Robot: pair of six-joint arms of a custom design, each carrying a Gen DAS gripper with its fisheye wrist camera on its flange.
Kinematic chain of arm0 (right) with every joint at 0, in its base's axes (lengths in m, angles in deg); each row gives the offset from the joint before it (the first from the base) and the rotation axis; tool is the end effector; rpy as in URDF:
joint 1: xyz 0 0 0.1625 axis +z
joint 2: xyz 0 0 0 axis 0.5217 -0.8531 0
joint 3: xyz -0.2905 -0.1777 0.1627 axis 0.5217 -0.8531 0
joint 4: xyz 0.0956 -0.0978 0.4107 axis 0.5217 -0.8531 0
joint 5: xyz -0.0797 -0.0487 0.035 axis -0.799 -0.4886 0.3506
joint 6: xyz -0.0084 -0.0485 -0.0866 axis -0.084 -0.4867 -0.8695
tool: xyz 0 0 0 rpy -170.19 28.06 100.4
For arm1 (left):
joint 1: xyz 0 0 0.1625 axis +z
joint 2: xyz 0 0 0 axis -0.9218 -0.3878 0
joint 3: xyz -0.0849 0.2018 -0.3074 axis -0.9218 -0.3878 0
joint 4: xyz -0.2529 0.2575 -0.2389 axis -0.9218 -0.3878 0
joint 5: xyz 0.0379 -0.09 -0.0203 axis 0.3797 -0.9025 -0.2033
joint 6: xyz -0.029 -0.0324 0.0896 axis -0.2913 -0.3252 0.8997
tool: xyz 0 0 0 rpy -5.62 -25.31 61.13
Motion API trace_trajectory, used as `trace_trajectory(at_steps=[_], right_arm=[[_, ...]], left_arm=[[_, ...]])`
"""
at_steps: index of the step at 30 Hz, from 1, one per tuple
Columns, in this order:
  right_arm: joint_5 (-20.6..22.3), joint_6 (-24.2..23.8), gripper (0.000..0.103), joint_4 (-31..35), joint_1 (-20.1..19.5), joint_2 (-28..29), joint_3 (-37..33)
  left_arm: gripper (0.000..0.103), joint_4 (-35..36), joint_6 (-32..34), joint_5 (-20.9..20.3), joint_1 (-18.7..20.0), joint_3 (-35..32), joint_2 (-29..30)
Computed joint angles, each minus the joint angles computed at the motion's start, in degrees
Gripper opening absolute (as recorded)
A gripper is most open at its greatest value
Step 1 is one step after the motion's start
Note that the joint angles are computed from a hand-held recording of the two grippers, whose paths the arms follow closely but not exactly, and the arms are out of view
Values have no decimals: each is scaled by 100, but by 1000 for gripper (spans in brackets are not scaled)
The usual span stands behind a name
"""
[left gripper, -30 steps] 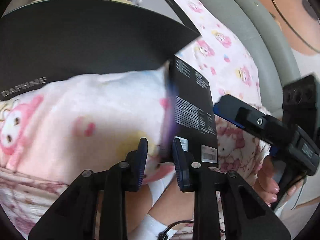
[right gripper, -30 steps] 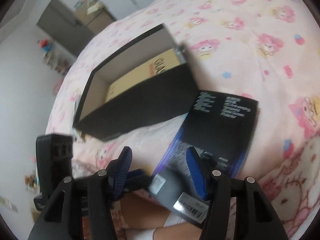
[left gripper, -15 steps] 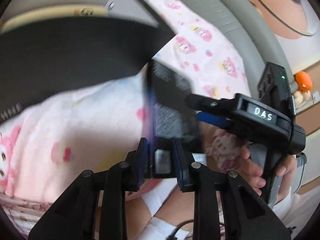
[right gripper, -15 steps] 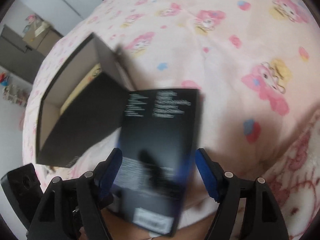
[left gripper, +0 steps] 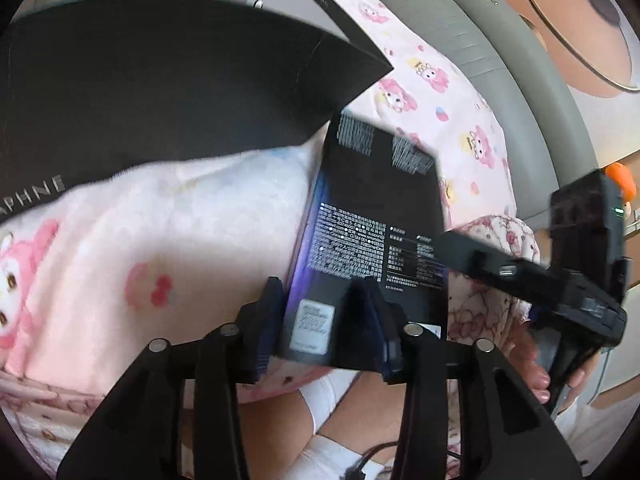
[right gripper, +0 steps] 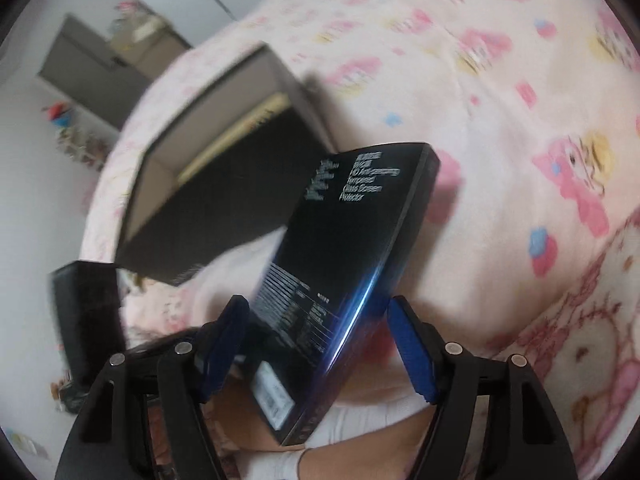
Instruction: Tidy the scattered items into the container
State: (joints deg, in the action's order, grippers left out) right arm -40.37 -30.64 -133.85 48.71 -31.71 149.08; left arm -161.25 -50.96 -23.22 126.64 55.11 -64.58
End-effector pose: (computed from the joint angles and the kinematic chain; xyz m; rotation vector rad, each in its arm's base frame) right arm -0.0229 -0.7262 0.3029 -0.2978 -2.6210 0.8270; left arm -0.3150 -0.7961 -0.0474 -0.5173 -3.0829 0.0628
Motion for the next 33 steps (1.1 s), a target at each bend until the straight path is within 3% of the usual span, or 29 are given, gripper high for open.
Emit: trace_trajectory(at_steps=[4, 8, 11, 14, 16, 21, 29, 31, 33], right_arm=[[434, -228, 66, -26, 106, 25, -66], [1147, -702, 60, 294, 296, 272, -383], [1221, -1006, 59, 542, 351, 723, -859], [1516, -885, 59, 923, 266, 981, -1229], [1564, -851, 59, 998, 191, 1052, -1360], [1605, -570, 59, 975, -36, 941, -1251], [954, -202, 59, 1242, -100, 1193, -1471], [928, -98, 60, 1228, -109, 1251, -1547], [924, 12, 65, 1199, -112, 1322, -1647]], left_arm=[[34, -348, -329, -1, 68, 418, -326], [33, -1005, -336, 594, -44, 1140, -866], [32, -1501, -655, 1034, -80, 1684, -1265], [32, -1591, -819, 1022, 1, 1775, -1423], [32, -1583, -736, 979, 27, 1571, -1349], [32, -1279, -361, 331, 24, 555, -750], [39, 413, 109, 653, -149, -1740, 651], [34, 542, 165, 844, -199, -1883, 754], [32, 330, 70, 933, -228, -1505, 551]])
